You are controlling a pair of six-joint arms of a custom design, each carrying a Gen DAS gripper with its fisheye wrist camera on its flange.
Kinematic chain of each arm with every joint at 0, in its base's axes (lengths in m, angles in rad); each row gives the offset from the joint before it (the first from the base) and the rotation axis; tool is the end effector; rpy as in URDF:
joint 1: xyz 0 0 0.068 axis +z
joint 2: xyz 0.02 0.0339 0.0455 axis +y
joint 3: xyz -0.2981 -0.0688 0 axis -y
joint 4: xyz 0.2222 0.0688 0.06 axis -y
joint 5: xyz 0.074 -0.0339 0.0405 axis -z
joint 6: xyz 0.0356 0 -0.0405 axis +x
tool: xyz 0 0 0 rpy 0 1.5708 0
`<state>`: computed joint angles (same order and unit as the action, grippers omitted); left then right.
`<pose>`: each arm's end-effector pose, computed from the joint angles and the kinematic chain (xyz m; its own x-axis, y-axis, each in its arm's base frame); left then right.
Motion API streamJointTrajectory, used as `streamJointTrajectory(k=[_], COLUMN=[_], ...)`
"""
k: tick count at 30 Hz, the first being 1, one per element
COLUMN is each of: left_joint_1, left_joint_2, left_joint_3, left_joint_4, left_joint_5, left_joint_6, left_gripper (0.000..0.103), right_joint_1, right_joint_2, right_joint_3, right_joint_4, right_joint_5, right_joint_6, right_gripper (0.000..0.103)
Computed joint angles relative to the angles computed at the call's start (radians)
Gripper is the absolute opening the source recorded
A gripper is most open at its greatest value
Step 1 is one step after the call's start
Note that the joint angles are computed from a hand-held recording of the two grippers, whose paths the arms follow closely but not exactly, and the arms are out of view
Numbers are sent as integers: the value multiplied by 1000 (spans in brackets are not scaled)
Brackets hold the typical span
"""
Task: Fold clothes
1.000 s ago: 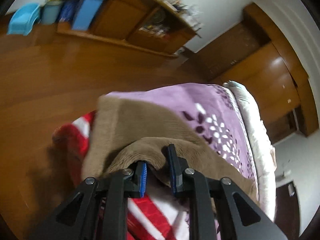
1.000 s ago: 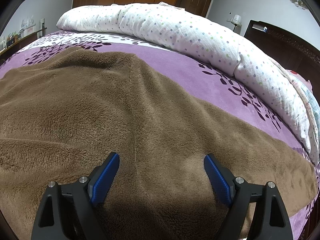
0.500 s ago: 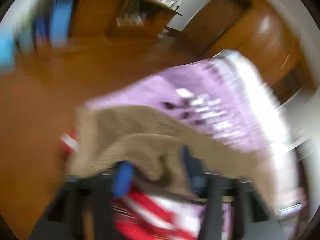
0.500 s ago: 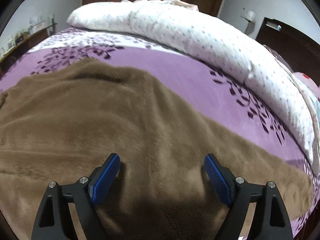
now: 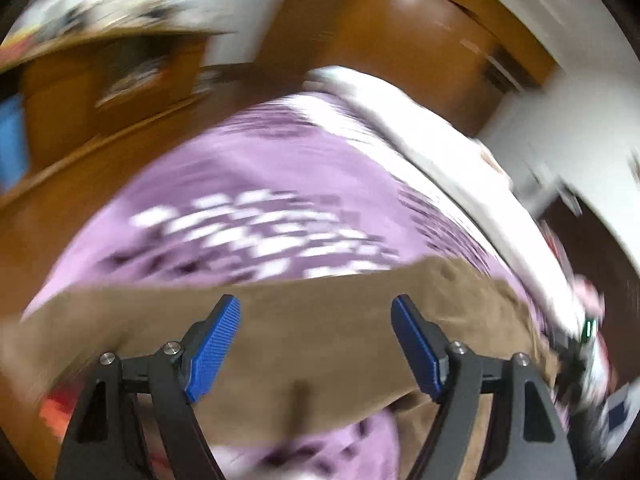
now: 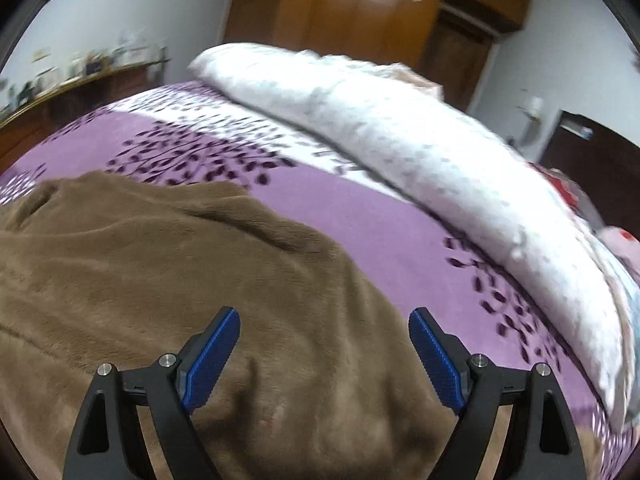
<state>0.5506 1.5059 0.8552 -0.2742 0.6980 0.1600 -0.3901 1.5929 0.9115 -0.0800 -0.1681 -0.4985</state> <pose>0.2461 0.1243 0.2432 -0.6832 -0.2762 -0.6760 0.0382 0.9109 -0.4108 0.2945 -0.1146 0.2429 -0.6861 -0.2275 -0.6910 -0.0742 0.9668 -0.2447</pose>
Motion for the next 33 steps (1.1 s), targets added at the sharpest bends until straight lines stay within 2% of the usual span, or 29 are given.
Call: streamJointTrajectory(k=[2,4,9,13,19,23,26,29,30,32,33], left_joint_1=[-188,-331,-542,-594,-639,-668,-684,-703,-705,-715,-720], left_joint_2=[41,106,319,446,615,707,767,784,787,785,783], left_joint_3=[41,114,334,494,712,838,915,922,926,921,921], left_joint_4=[62,74,22,-62,-199,-301,-366,-371,-374,-371,-368], left_joint_5=[-70,-140,-283,-307,-254,-272,-292,-297,-293,-301,-317], left_joint_6=[-33,-49,-2,51,116,165,193,202,201,193,178], left_gripper=[81,82,82,81,82,82,82,81,81,79,64], right_joint_1=[2,-4,-45,-51,-9,30,60,83,84,83,80], right_joint_2=[24,45,126,240,427,573,668,760,782,771,763], right_joint_3=[42,76,205,359,627,848,973,1062,1078,1022,1010], right_joint_4=[-56,-87,-187,-272,-416,-566,-669,-753,-780,-734,-727], right_joint_5=[-33,-72,-211,-288,-335,-360,-335,-254,-253,-255,-270], right_joint_6=[-50,-94,-128,-138,-150,-171,-222,-260,-276,-278,-263], right_gripper=[88,88,88,88,88,88,88,87,85,81,66])
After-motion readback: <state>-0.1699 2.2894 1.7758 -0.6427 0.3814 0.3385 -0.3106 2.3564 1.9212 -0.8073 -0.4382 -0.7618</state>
